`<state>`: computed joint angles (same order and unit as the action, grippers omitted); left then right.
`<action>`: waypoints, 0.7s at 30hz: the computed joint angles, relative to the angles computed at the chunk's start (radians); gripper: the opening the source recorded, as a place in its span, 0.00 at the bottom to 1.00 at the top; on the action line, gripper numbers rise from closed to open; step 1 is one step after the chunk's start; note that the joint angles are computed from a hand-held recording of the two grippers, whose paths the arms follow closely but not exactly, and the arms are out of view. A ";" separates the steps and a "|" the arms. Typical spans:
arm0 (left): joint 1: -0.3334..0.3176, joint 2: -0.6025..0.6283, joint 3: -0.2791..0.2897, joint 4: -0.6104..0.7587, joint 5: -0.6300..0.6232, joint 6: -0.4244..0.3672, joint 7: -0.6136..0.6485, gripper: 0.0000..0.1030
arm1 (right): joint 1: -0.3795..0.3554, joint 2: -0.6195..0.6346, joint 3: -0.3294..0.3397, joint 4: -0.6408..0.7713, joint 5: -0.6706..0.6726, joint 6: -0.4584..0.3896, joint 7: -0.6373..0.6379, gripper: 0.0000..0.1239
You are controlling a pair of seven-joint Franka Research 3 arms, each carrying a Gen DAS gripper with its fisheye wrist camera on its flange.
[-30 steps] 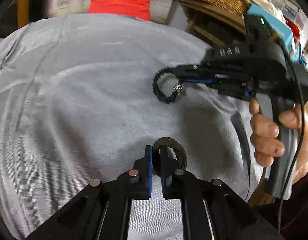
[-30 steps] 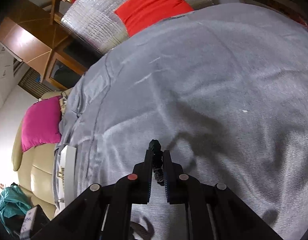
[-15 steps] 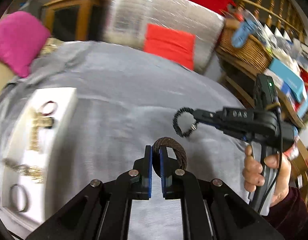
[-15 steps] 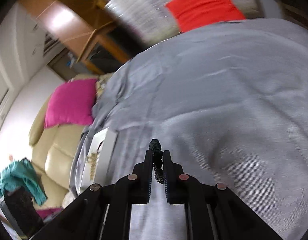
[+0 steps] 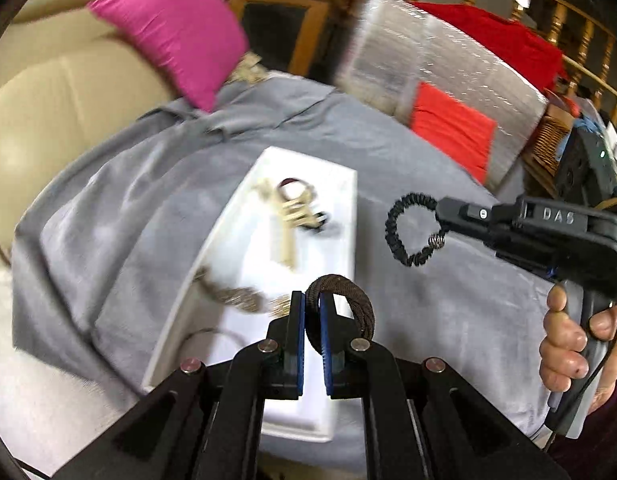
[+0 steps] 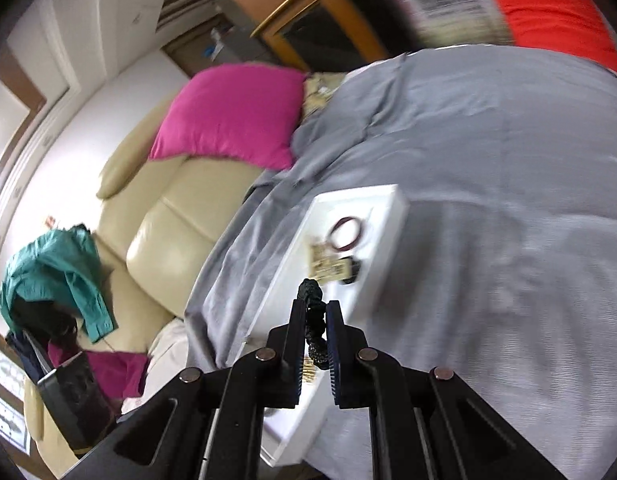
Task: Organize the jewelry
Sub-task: 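Carry the ring and hair tie over the white tray with both tools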
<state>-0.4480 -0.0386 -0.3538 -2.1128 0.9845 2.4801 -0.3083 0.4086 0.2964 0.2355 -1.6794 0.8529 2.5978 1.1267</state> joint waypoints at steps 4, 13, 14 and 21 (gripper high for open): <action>0.017 -0.019 0.014 -0.054 -0.065 0.067 0.021 0.07 | 0.065 0.071 -0.006 0.078 -0.120 0.000 0.097 0.09; 0.031 0.019 0.025 -0.061 -0.172 0.147 0.119 0.07 | 0.159 0.247 -0.031 0.290 -0.377 -0.050 0.289 0.09; 0.029 0.020 0.024 -0.062 -0.187 0.139 0.124 0.07 | 0.167 0.269 -0.034 0.317 -0.399 -0.065 0.304 0.09; 0.033 0.023 0.031 -0.079 -0.252 0.158 0.149 0.07 | 0.208 0.349 -0.054 0.419 -0.512 -0.106 0.379 0.09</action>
<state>-0.4155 -0.0152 -0.3227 -2.1920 0.7327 2.6378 -0.1595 0.6169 0.6455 0.1820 -1.2606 0.3405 2.4922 1.5057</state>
